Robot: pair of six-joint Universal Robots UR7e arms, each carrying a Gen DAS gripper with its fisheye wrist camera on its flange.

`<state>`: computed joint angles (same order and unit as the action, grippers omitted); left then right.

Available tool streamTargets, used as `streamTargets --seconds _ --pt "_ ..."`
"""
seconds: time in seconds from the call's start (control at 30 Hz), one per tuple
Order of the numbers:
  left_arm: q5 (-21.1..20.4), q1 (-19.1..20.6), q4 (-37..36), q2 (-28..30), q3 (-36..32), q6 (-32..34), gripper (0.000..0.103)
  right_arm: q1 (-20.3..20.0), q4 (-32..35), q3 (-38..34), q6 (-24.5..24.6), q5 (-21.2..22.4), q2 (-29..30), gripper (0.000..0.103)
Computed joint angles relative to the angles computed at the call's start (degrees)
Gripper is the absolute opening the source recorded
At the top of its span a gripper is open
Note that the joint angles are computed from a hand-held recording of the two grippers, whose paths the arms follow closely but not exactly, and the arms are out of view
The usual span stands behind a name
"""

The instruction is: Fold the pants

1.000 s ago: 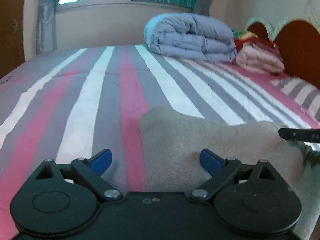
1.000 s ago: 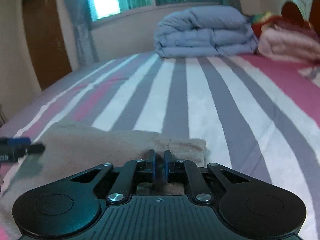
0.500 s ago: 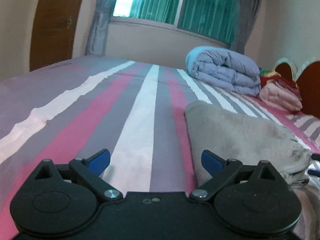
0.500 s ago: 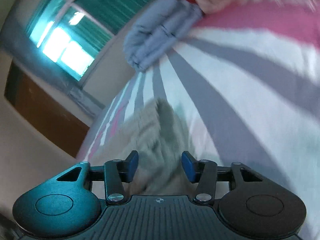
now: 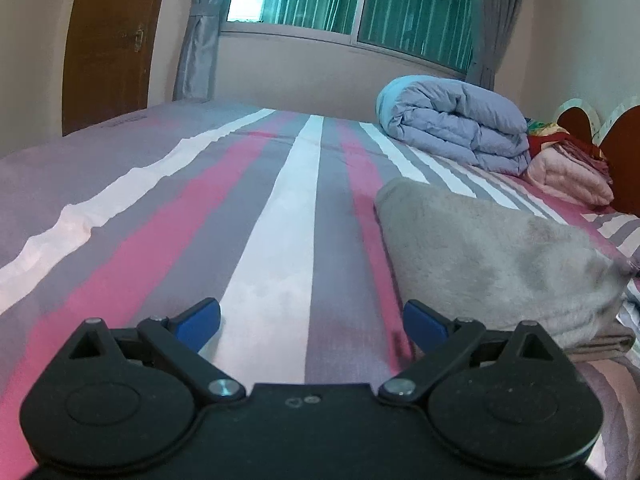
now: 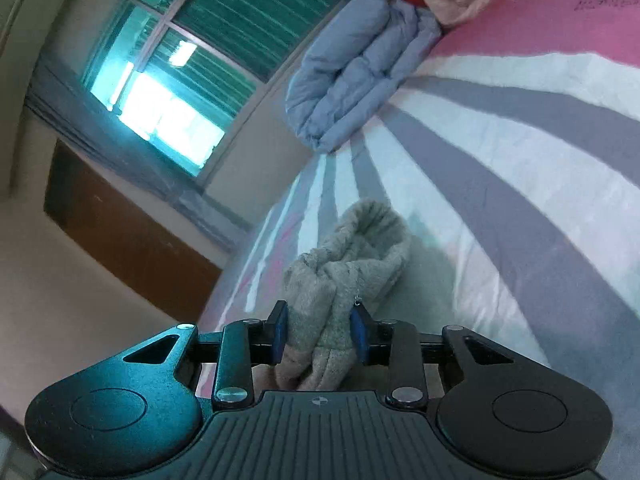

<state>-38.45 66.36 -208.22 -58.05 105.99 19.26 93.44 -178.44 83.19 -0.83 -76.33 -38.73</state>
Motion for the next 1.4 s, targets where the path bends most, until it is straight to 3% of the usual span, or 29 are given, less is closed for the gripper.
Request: streamTargets --seconds 0.07,0.13,0.23,0.3,0.47,0.53,0.7,0.8,0.9,1.03,1.07,1.27,1.4 --pt "-0.1 0.1 0.9 0.0 -0.3 -1.0 0.092 -0.2 6.6 -2.3 1.1 -5.5 0.9 0.033" --pt "-0.6 0.2 0.9 -0.1 -0.3 -1.3 0.092 -1.5 7.6 -1.5 2.3 -2.7 -0.1 0.035" --pt "-1.2 0.3 2.1 -0.4 -0.3 -2.2 0.092 -1.4 5.3 0.6 1.4 -3.0 -2.2 0.046" --pt "-2.3 0.4 2.8 -0.5 -0.4 -2.4 0.092 -1.5 -0.1 2.3 -1.2 -2.2 -2.7 0.046" --pt "-1.9 0.0 3.4 0.4 -1.3 -0.9 0.092 -2.2 5.0 1.2 0.4 -3.5 -2.6 0.049" --pt "-2.1 -0.1 3.7 0.1 -1.1 -1.3 0.092 -2.1 3.7 2.0 0.8 -3.8 -2.7 0.055" --pt "-4.0 0.0 4.4 -0.5 -1.4 -0.5 0.092 -2.2 1.6 3.3 -0.3 -2.3 -3.1 0.055" --pt "-6.4 0.6 8.3 -0.3 -3.3 -0.9 0.092 -2.4 1.3 2.7 0.2 -1.8 -2.6 0.056" --pt "-13.1 2.8 18.2 -0.4 -7.4 -4.8 0.092 -2.4 2.6 1.7 0.4 -2.2 -2.1 0.068" --pt "-28.7 8.1 40.3 -0.5 -17.5 -18.0 0.089 -2.7 5.8 0.8 0.3 -0.7 -2.0 0.077" --pt "-31.0 9.0 43.3 0.0 -19.5 -19.5 0.087 -2.9 6.7 0.6 0.3 0.0 -2.0 0.078" --pt "-43.8 12.8 54.7 3.2 -28.1 -21.9 0.083 -3.8 12.8 -2.0 -0.4 3.6 -1.4 0.078" --pt "-49.6 14.7 54.6 4.4 -29.0 -22.3 0.082 -4.1 17.6 -4.5 -1.3 7.3 0.0 0.078"
